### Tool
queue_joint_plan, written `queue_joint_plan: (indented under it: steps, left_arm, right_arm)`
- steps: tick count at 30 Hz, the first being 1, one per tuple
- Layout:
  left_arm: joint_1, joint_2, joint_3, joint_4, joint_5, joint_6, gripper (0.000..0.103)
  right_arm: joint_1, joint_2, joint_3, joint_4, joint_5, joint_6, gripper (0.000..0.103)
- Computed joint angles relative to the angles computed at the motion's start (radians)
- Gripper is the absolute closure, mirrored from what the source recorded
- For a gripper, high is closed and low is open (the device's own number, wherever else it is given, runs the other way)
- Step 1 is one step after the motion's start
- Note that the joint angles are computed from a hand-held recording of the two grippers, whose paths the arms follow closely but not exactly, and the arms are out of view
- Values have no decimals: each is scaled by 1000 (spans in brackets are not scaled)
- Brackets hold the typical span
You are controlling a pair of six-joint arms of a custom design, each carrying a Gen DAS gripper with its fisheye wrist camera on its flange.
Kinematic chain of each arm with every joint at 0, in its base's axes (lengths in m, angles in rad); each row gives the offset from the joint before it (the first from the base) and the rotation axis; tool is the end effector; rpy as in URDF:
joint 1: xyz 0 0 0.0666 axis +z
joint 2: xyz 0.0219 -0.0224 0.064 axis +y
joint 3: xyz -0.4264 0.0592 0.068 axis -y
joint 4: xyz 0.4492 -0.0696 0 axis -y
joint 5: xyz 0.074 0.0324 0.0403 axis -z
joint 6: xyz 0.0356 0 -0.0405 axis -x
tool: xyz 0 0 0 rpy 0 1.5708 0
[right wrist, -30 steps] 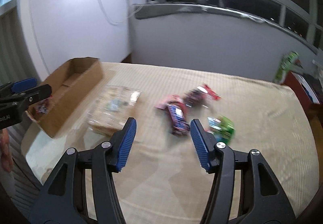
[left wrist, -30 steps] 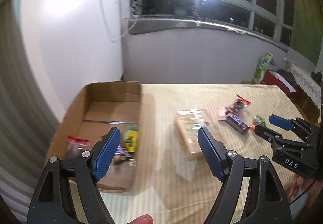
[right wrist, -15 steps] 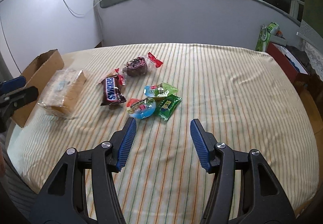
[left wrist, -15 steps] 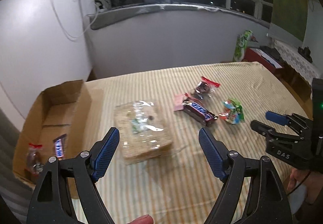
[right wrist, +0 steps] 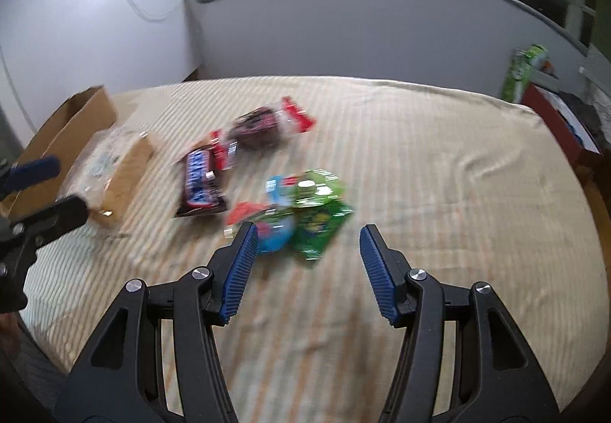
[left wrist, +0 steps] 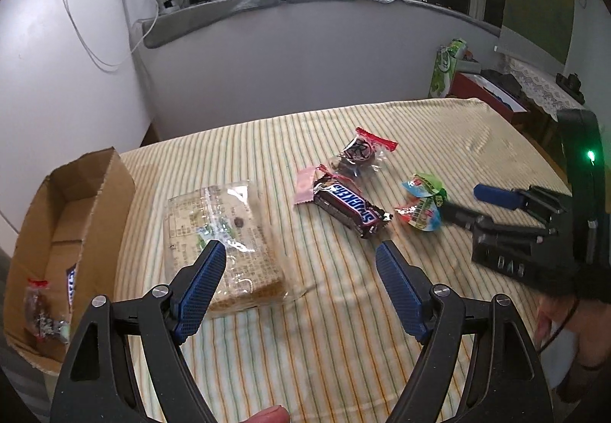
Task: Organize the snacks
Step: 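Move both tools back over the remaining snacks on the bed, then close the right gripper on the red-blue egg candy while the left grasps the green square candy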
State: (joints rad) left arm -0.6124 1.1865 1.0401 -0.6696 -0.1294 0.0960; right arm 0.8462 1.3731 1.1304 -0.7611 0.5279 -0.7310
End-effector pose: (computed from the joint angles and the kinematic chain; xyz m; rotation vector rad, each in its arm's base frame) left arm 0.3659 -0.2519 0.4061 0.5497 2.3215 -0.1830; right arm 0.3431 0.3600 0.3656 0.0501 2.3870 0.0385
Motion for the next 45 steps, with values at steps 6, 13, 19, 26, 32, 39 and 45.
queue_joint_plan:
  steps: [6,13,19,26,32,39,45]
  left_arm:
    - [9,-1,2,1,-1,-5,22]
    - [21,-11,-3,1,2,-1,22]
    - [15,-15,0,-1,4,-2,22]
    - [0,23,26,-6,26,15,22]
    - [-32,137,101,-34,23,76,22]
    - [-65,158,121,-41,23,107,22]
    - [-124,198,156,-50,45,90,22]
  right_arm:
    - [-1,53,29,27,-45,23,49]
    - [1,70,44,36,-73,48,76]
    - [4,43,15,57,-83,34,78]
    - [20,0,-10,55,-40,1,78]
    - [36,-73,-57,27,14,-52,78]
    - [15,-136,-118,32,23,-78,78]
    - [19,-201,-175,37,41,-116,78]
